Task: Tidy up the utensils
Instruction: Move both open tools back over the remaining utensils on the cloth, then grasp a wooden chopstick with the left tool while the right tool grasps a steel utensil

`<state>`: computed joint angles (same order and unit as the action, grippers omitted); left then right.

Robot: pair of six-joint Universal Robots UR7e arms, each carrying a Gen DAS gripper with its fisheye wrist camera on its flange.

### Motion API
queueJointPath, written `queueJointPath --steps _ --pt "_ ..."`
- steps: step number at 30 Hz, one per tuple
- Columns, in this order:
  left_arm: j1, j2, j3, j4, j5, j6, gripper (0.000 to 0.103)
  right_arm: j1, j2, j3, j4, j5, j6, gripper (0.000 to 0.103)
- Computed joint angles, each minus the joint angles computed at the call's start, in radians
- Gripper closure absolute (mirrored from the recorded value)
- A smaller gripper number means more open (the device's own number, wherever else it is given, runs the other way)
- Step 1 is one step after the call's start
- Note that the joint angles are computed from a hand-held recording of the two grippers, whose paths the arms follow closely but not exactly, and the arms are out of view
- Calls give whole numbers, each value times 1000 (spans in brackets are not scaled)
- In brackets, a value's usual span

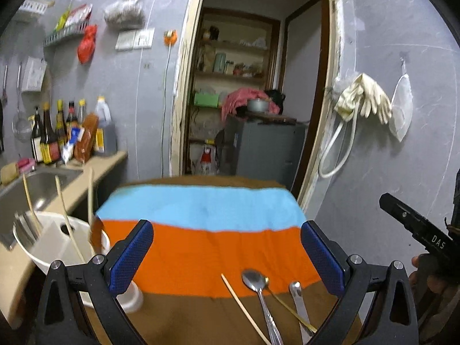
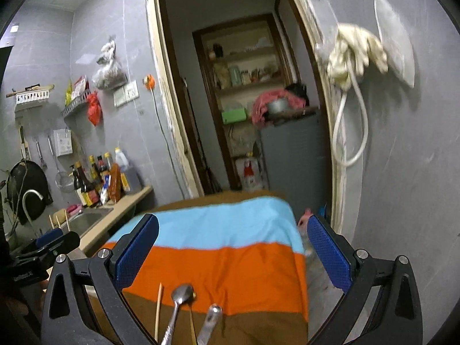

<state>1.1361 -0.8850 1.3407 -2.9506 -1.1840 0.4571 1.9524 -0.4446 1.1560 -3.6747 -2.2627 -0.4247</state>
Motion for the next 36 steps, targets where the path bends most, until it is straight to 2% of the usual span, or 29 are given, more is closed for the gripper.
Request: queueJointPath --steps 10,14,18,21,26,32,34,36 --pt "28 60 -41 76 39 -69 0 -82 1 54 162 21 150 2" --pt "43 81 -68 146 25 -108 2 -110 1 74 232 49 194 12" --pt "55 105 -109 246 15 -146 21 -136 -9 98 297 101 238 32" --pt "62 124 -135 305 18 -166 30 -152 -12 92 393 121 277 42" --pt "65 152 -168 382 65 -207 39 -163 -4 85 451 165 269 49" --pt "71 173 -196 480 94 -254 57 -169 11 68 500 201 270 60" --pt "74 179 -200 497 96 -260 59 -172 15 56 542 222 277 61" --pt "74 180 -199 494 90 -256 60 -180 3 66 572 248 278 68"
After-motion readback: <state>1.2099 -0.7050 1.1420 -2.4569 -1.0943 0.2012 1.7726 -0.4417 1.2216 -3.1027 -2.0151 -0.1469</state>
